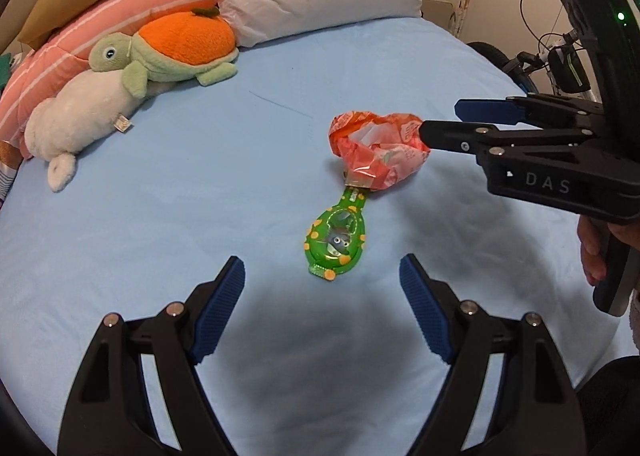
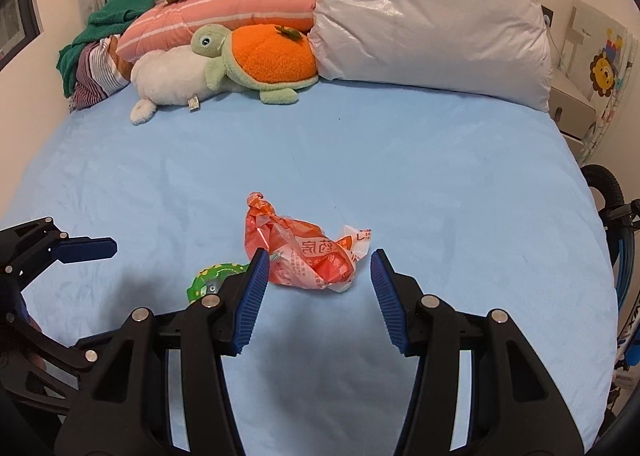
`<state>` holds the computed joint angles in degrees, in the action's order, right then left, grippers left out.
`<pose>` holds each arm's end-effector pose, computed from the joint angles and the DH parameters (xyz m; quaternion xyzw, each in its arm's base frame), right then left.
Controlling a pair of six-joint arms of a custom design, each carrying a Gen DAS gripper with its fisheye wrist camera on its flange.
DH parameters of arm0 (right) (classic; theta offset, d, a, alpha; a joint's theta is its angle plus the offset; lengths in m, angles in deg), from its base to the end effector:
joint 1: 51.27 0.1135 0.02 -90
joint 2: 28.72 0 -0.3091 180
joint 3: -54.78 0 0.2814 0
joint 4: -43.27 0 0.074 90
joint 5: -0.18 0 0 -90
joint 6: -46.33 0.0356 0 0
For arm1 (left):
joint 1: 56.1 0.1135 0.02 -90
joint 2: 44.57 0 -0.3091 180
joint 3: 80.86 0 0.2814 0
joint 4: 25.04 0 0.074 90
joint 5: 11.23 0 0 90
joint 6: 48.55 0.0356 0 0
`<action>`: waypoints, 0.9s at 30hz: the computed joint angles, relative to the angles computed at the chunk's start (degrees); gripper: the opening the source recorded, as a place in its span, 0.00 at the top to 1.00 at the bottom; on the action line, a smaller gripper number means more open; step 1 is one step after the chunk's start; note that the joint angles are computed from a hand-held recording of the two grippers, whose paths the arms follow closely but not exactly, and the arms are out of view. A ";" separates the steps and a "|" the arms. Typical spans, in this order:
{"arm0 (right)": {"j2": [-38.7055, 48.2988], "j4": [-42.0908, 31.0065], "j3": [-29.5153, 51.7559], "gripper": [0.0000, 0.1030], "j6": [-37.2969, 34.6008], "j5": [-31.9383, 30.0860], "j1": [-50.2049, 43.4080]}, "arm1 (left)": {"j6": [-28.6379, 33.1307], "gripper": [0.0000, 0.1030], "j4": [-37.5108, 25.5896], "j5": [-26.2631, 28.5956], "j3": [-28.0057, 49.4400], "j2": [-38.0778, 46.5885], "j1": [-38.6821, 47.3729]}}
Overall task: Collect trash
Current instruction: 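Move both tools back over the bed toward the orange wrapper and green toy, then grasp the green toy with the left tool while the right tool grasps the orange wrapper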
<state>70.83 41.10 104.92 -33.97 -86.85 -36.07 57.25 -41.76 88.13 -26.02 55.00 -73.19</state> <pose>0.3117 0.0828 0.1188 -0.0368 0.9433 0.0470 0.3265 0.3075 -0.1006 0.1244 0.2927 0.9207 -0.0818 0.2448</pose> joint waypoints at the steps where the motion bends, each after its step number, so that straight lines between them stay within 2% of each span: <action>1: 1.64 0.48 0.72 0.51 -0.44 -0.32 -0.36 | 0.20 0.23 0.83 0.11 0.97 2.43 -0.09; 8: 10.56 2.88 4.18 0.51 -1.87 -3.91 -2.19 | 1.90 0.23 5.70 0.79 4.86 13.57 -0.71; 12: 12.70 3.53 4.96 0.51 -1.95 -6.75 -2.89 | 3.11 0.34 10.00 1.11 4.29 15.73 -1.51; 13: 13.04 3.46 5.21 0.55 -2.28 -7.30 -2.91 | 3.47 0.36 10.80 1.42 3.99 15.65 -1.65; 16: 13.40 3.87 5.51 0.63 -3.05 -8.41 -2.62 | 4.17 0.52 11.99 2.15 3.43 15.25 -2.03; 17: 13.16 4.21 5.29 0.65 -3.12 -8.75 -2.47 | 4.17 0.54 12.15 2.12 3.45 15.24 -2.16; 19: 12.57 4.40 5.03 0.70 -3.37 -9.68 -2.20 | 4.13 0.54 11.95 2.28 3.63 15.23 -2.13; 27: 5.70 3.31 2.01 0.71 -2.27 -8.07 -0.76 | 3.10 0.54 8.07 4.27 2.64 11.50 0.66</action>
